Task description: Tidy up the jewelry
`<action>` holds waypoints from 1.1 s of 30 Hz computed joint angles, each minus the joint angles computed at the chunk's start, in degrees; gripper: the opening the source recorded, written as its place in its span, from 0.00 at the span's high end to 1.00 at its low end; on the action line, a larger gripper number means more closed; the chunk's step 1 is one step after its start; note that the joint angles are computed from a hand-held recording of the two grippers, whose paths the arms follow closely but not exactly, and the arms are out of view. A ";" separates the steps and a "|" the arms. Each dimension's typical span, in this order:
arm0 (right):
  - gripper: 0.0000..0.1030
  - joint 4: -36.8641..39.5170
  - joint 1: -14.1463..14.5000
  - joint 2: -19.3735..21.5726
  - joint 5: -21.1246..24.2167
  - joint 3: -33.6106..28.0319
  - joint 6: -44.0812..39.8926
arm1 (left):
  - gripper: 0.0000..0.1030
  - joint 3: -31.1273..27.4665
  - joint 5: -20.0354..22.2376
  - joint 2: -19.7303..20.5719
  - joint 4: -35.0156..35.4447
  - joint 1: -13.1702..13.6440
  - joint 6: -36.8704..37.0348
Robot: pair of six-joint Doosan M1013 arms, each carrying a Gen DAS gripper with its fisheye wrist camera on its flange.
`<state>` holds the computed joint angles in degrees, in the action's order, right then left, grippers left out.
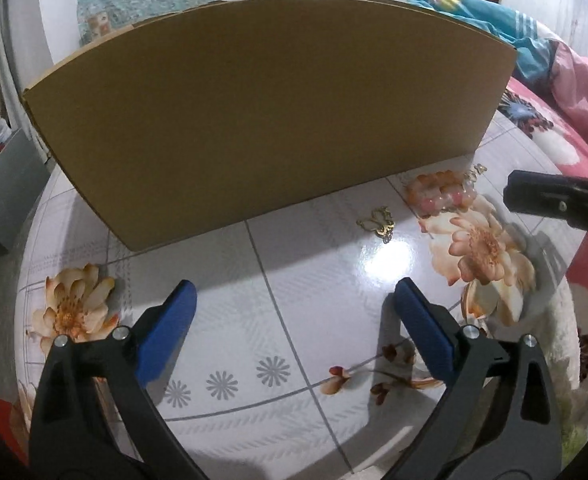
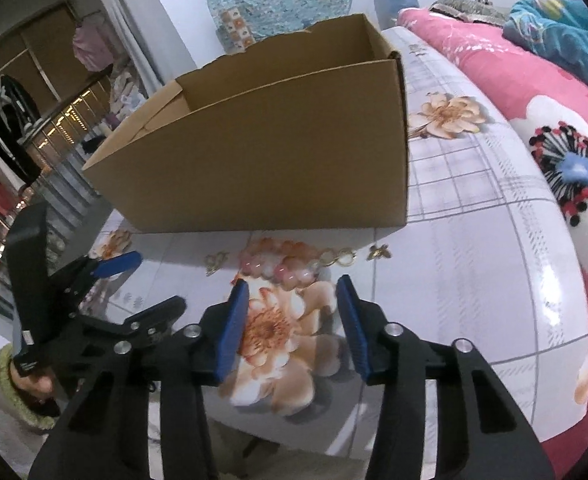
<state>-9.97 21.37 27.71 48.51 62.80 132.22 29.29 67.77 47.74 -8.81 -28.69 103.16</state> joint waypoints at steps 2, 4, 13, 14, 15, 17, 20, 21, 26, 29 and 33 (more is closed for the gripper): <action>0.63 -1.23 0.04 0.26 0.73 -0.45 0.60 | 0.07 -0.61 0.60 0.23 0.01 0.06 0.03; 0.66 -2.47 0.05 0.30 0.95 -0.52 1.28 | 0.07 -1.62 1.28 0.75 0.15 -0.09 -0.24; 0.79 -7.37 0.08 1.77 4.89 -2.93 2.04 | 0.07 4.50 -3.96 -2.14 -0.61 -0.30 0.92; 0.79 -6.44 0.06 1.93 4.25 -3.16 0.64 | 0.07 6.05 -5.35 -2.88 -1.05 -0.22 1.56; 0.80 -5.66 0.06 2.05 3.65 -3.31 -0.54 | 0.07 7.03 -6.31 -3.33 -1.45 -0.19 2.05; 0.81 -4.00 0.16 2.37 2.72 -3.75 -3.34 | 0.07 7.96 -7.26 -3.78 -1.75 -0.15 2.30; 0.84 -1.75 0.29 3.16 2.24 -4.86 -7.74 | 0.07 8.42 -7.72 -4.00 -1.58 -0.24 2.07; 0.84 -0.88 0.28 3.54 2.32 -5.43 -9.22 | 0.07 8.47 -7.79 -4.03 -1.58 -0.26 2.06; 0.85 3.79 -0.07 5.22 3.36 -7.89 -14.75 | 0.07 9.28 -8.47 -4.32 -1.93 -0.20 2.53; 0.84 6.77 -0.46 6.00 5.41 -8.85 -16.75 | 0.07 9.54 -8.85 -4.39 -1.92 -0.19 2.46; 0.84 10.77 -0.97 5.39 6.34 -7.95 -18.32 | 0.07 9.84 -8.92 -4.51 -2.14 0.04 2.80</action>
<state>0.80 20.40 33.10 54.85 54.85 113.90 39.13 58.85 43.22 -10.96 -28.65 105.96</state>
